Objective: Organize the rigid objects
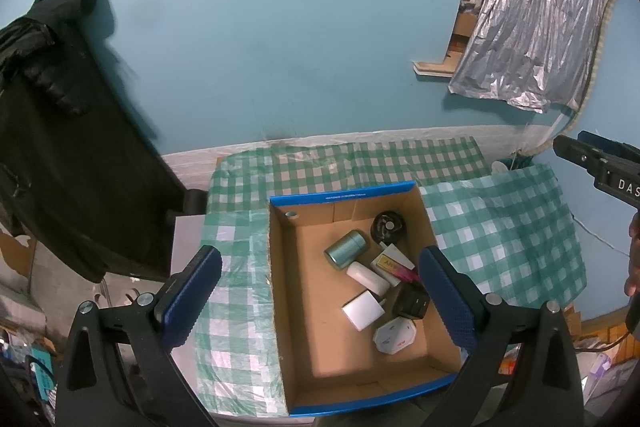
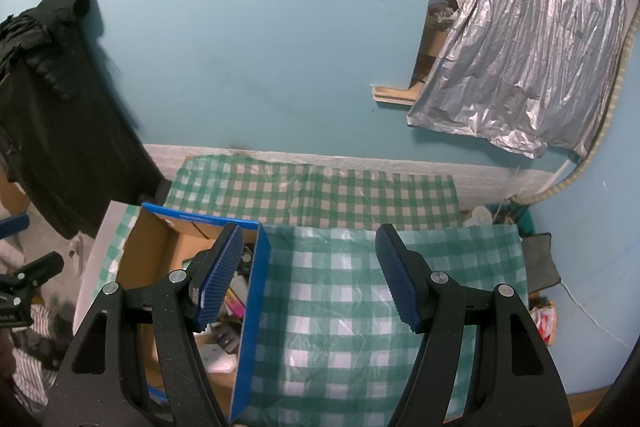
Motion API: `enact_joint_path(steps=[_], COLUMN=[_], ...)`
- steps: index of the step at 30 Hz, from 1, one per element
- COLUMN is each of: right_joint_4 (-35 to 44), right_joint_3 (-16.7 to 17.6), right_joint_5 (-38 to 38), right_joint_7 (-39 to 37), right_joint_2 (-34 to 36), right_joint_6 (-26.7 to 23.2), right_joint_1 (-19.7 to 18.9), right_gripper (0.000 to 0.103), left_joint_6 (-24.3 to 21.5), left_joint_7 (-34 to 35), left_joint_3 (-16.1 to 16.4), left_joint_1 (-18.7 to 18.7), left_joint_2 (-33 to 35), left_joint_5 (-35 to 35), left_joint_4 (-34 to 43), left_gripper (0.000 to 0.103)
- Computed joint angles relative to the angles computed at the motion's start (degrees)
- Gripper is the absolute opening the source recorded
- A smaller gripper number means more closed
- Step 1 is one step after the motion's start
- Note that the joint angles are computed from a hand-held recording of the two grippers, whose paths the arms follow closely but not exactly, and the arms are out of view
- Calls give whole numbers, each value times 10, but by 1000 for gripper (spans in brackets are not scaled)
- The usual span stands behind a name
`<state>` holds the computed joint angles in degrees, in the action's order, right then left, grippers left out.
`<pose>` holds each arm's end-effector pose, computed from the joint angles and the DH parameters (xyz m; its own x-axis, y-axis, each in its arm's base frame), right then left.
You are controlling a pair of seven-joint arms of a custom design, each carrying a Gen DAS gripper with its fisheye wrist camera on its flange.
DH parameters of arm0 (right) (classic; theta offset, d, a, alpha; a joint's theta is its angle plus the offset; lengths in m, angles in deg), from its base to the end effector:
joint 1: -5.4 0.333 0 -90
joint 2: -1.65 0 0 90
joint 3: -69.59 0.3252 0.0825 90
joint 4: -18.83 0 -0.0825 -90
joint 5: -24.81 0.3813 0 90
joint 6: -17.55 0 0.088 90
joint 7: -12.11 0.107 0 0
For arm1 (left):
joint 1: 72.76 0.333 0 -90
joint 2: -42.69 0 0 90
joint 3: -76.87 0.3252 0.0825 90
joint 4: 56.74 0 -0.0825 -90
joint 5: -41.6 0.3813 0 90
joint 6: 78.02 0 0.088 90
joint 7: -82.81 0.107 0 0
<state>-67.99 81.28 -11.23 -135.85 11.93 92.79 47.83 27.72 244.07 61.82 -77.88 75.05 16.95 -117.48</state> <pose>0.4032 0.4136 0.5641 -0.9391 -0.3433 -0.0180 -0.2521 0.7233 -0.6428 0.6991 -0.2274 0.5613 -0.9946 -0.1032 -0.0083 -0.0800 0.8163 -0.5720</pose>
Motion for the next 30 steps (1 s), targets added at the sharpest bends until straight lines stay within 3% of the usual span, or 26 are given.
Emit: enact_joint_path(steps=[14,30], right_joint_4=[-5,-9], right_joint_3=[1,4], right_joint_5=[3,7], right_joint_7=[2,1], right_joint_2=[-5,-7], right_joint_6=[0,1], right_joint_1=[-1,-2], right_gripper=[68,68], left_joint_6=[-7,9], left_joint_7=[-7,11], left_joint_3=[0,0], left_joint_1=[-3,3], left_joint_2=[12,-12], left_joint_5=[9,1], left_joint_4=[22,-22], left_gripper=[100,102])
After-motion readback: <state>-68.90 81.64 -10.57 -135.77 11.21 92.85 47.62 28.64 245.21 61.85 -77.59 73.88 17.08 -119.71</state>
